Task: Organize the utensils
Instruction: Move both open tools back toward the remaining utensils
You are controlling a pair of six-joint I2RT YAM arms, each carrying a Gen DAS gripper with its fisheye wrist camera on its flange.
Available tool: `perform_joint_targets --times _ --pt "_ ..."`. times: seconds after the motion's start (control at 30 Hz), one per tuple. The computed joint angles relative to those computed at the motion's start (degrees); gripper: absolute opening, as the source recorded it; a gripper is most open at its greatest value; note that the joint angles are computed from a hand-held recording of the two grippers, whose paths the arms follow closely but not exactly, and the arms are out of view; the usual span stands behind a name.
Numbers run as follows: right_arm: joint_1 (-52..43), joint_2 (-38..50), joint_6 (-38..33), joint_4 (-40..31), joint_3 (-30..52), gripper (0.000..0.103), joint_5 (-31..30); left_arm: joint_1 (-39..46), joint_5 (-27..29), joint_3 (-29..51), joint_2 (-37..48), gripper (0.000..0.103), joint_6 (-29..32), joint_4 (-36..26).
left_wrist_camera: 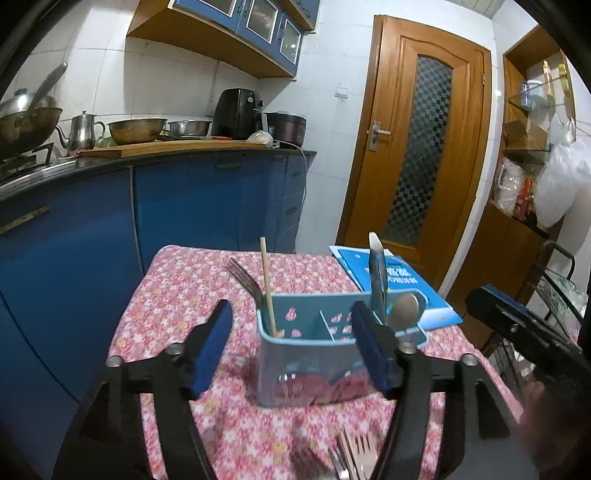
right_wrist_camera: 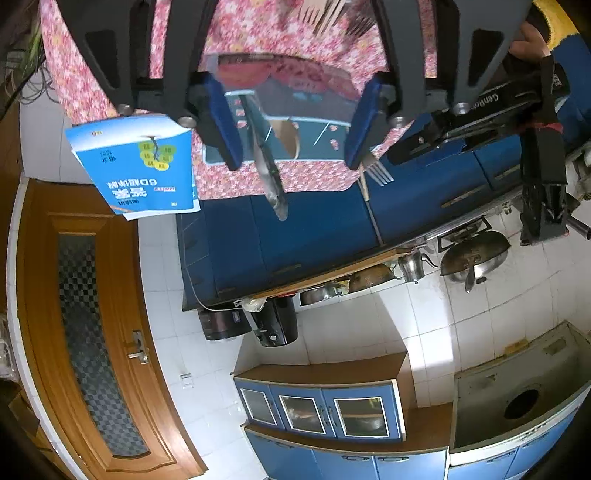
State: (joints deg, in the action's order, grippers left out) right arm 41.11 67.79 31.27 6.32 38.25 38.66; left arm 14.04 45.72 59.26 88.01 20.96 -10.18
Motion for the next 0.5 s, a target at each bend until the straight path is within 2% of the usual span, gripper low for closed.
perform_joint_targets --times 0.1,0.23,0.5 --pt "3.1 -1.6 2.3 -2.0 -0.4 0.078 3.0 1.5 0.8 -1.4 -2.2 0.075 2.6 -2.1" --pt "6.9 -3.3 5.4 -5.7 -0.5 0.083 6.8 3.3 1.6 -3.2 -5.1 0.076 6.8 -5.6" --pt "13.3 -5.3 15.8 -16.1 -0.4 0.085 11.6 7.0 3.0 -5.1 -8.4 0.076 14.3 -13.7"
